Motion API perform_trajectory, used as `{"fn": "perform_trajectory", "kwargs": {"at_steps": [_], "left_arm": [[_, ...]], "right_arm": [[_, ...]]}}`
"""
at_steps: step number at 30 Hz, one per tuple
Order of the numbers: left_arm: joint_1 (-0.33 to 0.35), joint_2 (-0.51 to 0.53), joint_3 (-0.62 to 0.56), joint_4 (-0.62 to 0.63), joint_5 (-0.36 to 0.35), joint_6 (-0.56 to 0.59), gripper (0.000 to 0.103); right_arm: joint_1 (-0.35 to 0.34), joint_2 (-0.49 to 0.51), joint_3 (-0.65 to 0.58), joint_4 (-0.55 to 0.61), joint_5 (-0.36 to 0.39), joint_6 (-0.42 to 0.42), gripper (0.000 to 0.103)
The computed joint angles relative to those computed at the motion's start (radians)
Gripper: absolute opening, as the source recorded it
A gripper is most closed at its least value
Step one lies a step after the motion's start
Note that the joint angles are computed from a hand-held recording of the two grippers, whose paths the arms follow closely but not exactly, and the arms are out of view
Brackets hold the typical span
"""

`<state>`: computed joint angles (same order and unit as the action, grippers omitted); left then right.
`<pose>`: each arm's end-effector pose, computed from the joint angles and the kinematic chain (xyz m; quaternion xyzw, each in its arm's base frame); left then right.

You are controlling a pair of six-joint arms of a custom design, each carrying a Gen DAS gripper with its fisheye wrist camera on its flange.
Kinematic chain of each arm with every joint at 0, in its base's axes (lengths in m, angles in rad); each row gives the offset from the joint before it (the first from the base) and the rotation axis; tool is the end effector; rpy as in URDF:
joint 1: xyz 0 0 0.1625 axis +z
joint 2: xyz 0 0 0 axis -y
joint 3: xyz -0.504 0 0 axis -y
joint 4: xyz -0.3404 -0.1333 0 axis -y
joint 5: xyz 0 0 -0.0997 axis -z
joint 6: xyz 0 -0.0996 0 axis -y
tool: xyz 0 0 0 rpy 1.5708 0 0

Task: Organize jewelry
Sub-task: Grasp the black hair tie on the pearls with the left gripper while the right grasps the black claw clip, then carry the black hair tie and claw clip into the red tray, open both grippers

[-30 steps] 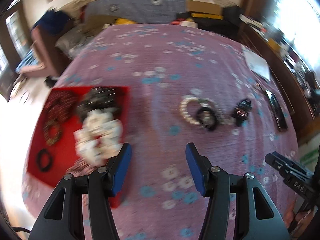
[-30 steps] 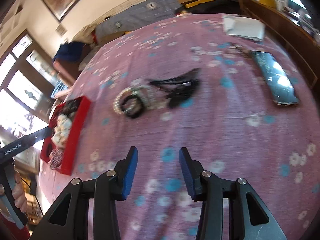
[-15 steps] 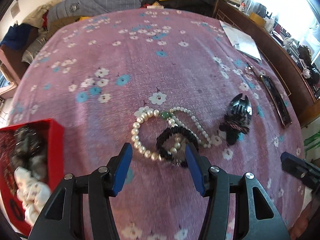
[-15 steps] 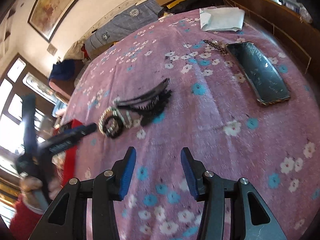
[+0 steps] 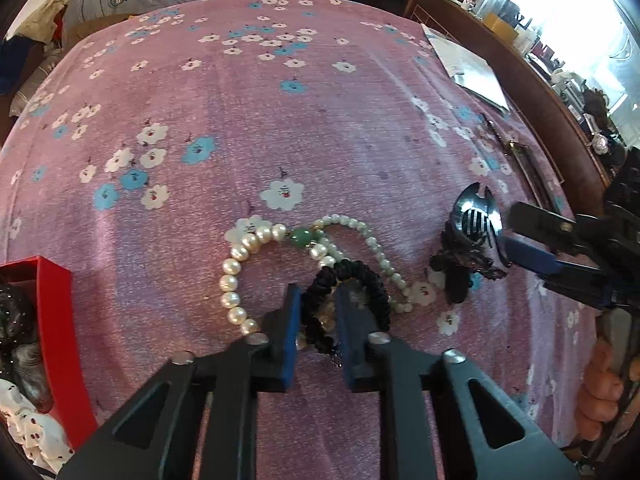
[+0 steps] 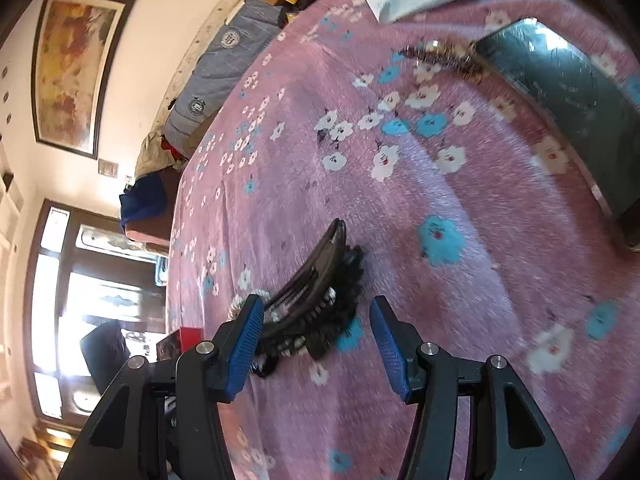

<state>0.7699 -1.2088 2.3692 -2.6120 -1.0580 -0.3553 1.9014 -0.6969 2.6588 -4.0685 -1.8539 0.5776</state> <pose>-0.1625 -0.4113 0.2237 0.2281 0.9384 -0.0901 0.2435 0.2268 -0.3358 0.1400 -0.1547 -0.9428 0.2952 0.0073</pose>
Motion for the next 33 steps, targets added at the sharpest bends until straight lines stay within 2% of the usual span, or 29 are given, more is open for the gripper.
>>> {"fn": "perform_trajectory", "kwargs": {"at_steps": [1,3,5,8,11,19,24,28,33], "left_arm": [[-0.001,0.0,-0.001,0.003,-0.002,-0.006,0.008],[-0.006,-0.005,0.002,0.001,-0.006,-0.016,0.008],[-0.009,-0.015,0.004,-0.001,-0.014,-0.027,0.007],[-0.022,-0.04,0.005,0.008,-0.02,-0.048,0.007],[-0.045,-0.072,0.006,0.026,-0.021,-0.064,0.007],[-0.122,-0.184,0.014,0.104,-0.026,-0.13,0.007],[-0.17,-0.271,0.019,0.169,-0.019,-0.196,0.007],[-0.209,-0.358,0.02,0.249,0.01,-0.257,0.008],[-0.251,-0.507,0.009,0.42,0.066,-0.376,0.008]], "right_arm": [[-0.006,0.004,-0.004,0.001,0.009,-0.004,0.059],[-0.01,0.009,-0.016,0.013,0.022,-0.011,0.044],[-0.01,0.011,-0.023,0.028,0.028,-0.018,0.02],[0.0,0.02,-0.018,0.009,0.031,-0.018,0.01],[0.018,0.018,-0.009,-0.006,0.026,-0.017,0.005],[0.087,-0.02,0.005,0.01,-0.014,-0.034,0.005],[0.153,-0.046,0.008,0.039,-0.049,-0.028,0.005],[0.2,-0.061,-0.003,0.078,-0.074,-0.021,0.005],[0.269,-0.067,-0.055,0.162,-0.093,-0.017,0.005]]}}
